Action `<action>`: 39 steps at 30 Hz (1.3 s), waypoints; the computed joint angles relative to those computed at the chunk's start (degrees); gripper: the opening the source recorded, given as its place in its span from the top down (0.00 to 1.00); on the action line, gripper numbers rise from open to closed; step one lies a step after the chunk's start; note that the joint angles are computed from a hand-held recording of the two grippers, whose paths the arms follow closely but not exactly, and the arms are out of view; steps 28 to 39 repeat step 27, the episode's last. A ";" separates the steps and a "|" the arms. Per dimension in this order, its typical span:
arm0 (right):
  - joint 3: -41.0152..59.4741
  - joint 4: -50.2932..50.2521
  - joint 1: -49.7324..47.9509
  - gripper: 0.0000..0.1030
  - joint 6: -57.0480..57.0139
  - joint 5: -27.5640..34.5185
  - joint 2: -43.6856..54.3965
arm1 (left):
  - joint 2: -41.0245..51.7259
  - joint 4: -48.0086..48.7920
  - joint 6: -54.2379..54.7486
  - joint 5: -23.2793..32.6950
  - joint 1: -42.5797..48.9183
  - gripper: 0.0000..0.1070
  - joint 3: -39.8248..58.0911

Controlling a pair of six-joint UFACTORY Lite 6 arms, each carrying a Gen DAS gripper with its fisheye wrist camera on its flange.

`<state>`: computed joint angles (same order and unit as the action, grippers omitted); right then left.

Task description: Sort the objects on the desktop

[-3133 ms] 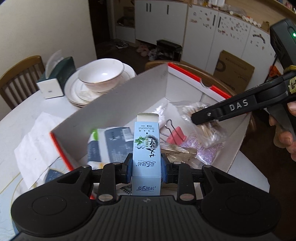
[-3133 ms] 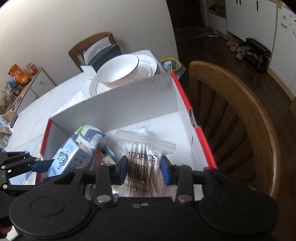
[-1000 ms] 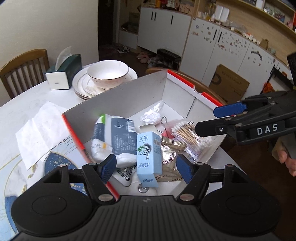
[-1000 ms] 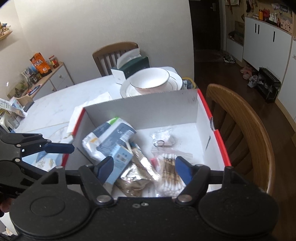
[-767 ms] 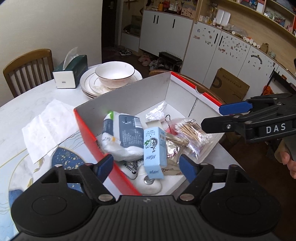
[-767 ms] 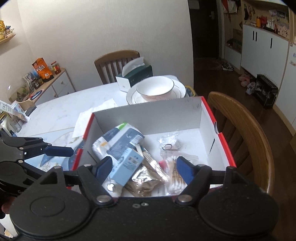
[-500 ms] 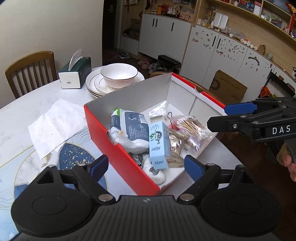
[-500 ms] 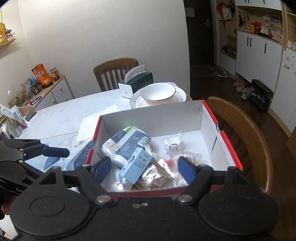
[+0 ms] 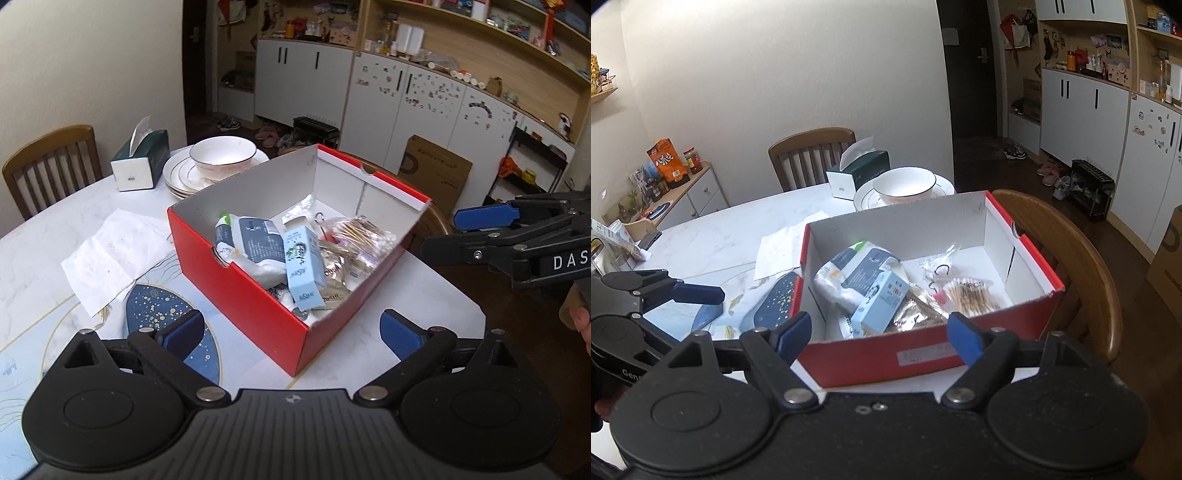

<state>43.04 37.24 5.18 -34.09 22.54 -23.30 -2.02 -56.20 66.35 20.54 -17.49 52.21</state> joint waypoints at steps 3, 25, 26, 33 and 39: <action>-1.76 -3.23 1.10 0.22 4.13 -0.33 -2.67 | -1.98 0.03 0.67 -0.71 -0.07 0.05 -1.70; -5.97 -13.96 5.02 0.21 18.32 -1.28 -7.40 | -4.22 -1.09 2.91 -0.29 -0.28 0.05 -3.76; -5.86 -14.40 5.06 0.21 18.79 -1.31 -7.22 | -4.22 -0.69 2.43 -0.74 -0.44 0.05 -3.77; -5.75 -14.52 5.01 0.21 18.92 -1.30 -7.08 | -4.14 -0.22 2.00 -1.21 -0.61 0.05 -3.69; -5.75 -14.52 5.01 0.21 18.92 -1.30 -7.08 | -4.14 -0.22 2.00 -1.21 -0.61 0.05 -3.69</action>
